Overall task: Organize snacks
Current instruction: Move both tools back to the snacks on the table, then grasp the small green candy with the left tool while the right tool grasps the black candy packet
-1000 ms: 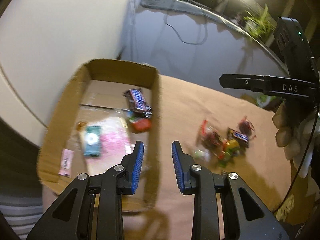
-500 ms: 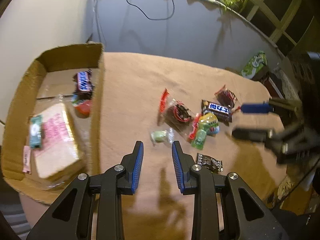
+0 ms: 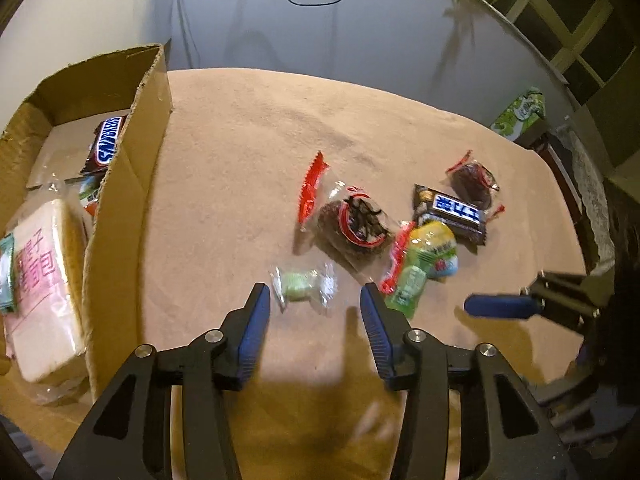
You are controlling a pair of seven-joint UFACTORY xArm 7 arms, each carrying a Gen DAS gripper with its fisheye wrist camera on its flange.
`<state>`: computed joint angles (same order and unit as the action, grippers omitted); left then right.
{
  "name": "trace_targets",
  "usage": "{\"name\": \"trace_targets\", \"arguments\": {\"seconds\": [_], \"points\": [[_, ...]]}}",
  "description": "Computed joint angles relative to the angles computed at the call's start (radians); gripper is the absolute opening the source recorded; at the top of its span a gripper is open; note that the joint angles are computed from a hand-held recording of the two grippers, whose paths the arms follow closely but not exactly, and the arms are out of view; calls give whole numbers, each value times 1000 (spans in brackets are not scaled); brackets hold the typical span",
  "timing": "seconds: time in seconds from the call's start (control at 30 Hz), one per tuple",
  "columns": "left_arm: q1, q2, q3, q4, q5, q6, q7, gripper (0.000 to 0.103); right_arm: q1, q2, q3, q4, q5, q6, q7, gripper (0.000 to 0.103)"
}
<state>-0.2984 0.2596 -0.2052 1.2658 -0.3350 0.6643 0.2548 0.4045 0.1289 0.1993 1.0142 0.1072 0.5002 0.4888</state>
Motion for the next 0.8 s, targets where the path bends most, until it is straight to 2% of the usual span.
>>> {"name": "trace_targets", "arguments": {"seconds": [0.13, 0.2, 0.27, 0.33, 0.47, 0.53, 0.63, 0.8], "points": [[-7, 28, 1, 22, 9, 2, -17, 46, 9, 33, 1, 31, -10, 13, 5, 63], [-11, 36, 4, 25, 25, 2, -30, 46, 11, 46, 0, 42, -17, 21, 10, 59], [-5, 36, 3, 24, 21, 6, -32, 42, 10, 60, 1, 54, -9, 30, 8, 49], [-1, 35, 1, 22, 19, 4, -30, 41, 11, 79, -2, 75, -13, 38, 11, 48], [-3, 38, 7, 22, 36, -6, -41, 27, 8, 82, -1, 80, -8, 44, -3, 45], [-1, 38, 5, 22, 40, -8, -39, 26, 5, 80, 1, 80, 1, 48, -12, 42], [-2, 35, 4, 17, 48, -15, -34, 25, 1, 81, 8, 83, 24, 49, -35, 42], [1, 36, 3, 15, 48, -20, -28, 25, 20, 122, -1, 141, -24, 87, -38, 42]]}}
